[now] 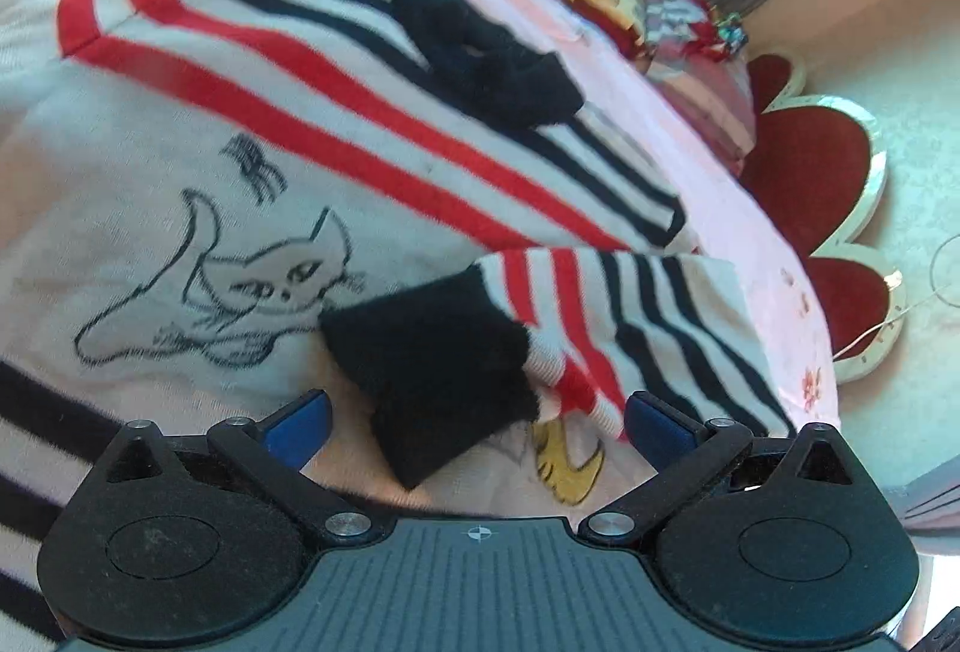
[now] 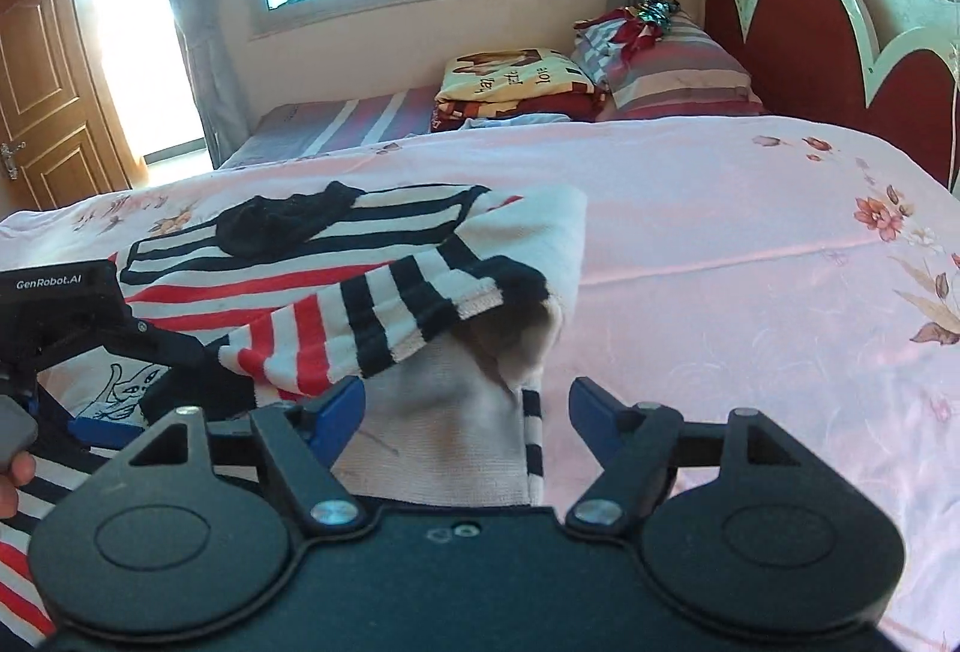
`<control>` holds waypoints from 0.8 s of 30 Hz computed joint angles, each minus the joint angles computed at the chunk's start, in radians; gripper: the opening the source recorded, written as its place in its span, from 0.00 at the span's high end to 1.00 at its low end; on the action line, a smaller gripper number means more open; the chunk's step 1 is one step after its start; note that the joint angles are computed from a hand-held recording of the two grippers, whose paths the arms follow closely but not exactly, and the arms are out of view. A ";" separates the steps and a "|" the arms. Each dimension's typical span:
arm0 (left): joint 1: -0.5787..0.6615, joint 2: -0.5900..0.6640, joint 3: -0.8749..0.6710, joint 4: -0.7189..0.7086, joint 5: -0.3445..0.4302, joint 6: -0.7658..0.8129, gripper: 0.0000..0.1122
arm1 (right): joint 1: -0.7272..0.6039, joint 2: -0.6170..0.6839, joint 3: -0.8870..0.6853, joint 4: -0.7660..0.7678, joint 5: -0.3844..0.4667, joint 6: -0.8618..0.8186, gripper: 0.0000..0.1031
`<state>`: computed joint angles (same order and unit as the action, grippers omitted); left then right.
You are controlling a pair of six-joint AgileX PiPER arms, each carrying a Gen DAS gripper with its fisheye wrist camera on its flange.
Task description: Fold small clothes
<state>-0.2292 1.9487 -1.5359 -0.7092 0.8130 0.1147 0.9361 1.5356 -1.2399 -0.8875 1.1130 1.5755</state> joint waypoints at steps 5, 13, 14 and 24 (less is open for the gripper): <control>0.006 0.018 -0.013 -0.055 0.003 0.120 0.46 | -0.028 -0.007 0.042 0.015 -0.003 0.013 0.28; 0.076 -0.015 -0.025 -0.170 0.011 0.322 0.95 | -0.084 0.026 0.049 0.028 -0.060 -0.002 0.28; 0.088 -0.018 -0.043 -0.170 0.011 0.335 0.95 | -0.090 0.033 0.047 0.029 -0.065 -0.005 0.28; 0.257 0.096 -0.304 -0.003 0.065 0.250 0.95 | -0.175 0.123 -0.057 0.060 -0.171 -0.089 0.55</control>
<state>0.0274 2.0451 -1.8396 -0.7122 0.8782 0.3651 0.7613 1.6584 -1.2969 -0.8279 0.9417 1.4864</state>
